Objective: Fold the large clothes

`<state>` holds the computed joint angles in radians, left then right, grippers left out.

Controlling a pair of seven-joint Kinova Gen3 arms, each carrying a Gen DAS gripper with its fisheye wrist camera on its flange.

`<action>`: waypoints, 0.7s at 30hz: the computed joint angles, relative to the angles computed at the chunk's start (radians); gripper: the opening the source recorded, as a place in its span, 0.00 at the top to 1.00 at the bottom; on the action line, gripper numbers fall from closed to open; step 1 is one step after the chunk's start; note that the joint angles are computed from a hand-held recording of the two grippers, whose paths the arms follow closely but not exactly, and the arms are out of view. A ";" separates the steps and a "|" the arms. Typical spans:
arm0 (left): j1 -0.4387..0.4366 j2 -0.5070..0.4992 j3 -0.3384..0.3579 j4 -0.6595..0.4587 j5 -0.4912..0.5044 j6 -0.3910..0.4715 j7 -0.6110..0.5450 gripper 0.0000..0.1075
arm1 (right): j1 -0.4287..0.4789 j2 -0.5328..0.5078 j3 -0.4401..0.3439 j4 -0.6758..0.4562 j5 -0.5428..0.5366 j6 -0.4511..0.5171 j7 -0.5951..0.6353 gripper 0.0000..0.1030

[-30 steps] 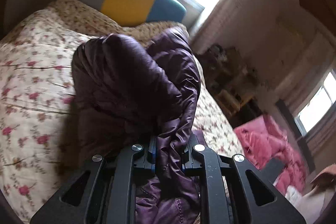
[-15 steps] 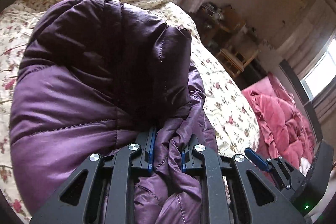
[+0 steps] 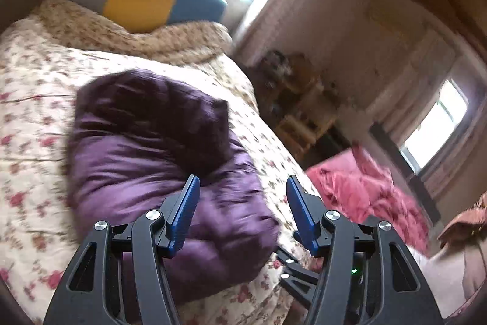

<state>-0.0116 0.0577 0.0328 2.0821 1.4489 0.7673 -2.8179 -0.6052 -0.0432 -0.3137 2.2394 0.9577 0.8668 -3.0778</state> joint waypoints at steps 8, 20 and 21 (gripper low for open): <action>-0.054 -0.019 -0.047 0.121 -0.056 -0.199 0.041 0.46 | -0.049 -0.051 -0.067 -0.040 -0.027 0.044 0.015 0.58; -0.096 0.053 -0.045 0.189 0.012 -0.141 -0.131 0.72 | -0.095 -0.064 -0.139 -0.170 0.038 0.089 0.035 0.49; -0.099 0.050 -0.048 0.196 0.016 -0.133 -0.146 0.72 | -0.097 -0.054 -0.138 -0.182 0.051 0.091 0.030 0.49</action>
<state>-0.1105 0.1077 -0.0152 2.2780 1.4646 0.6343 -2.9637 -0.7022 -0.0969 -0.4518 2.0578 1.0087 0.9576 -3.0479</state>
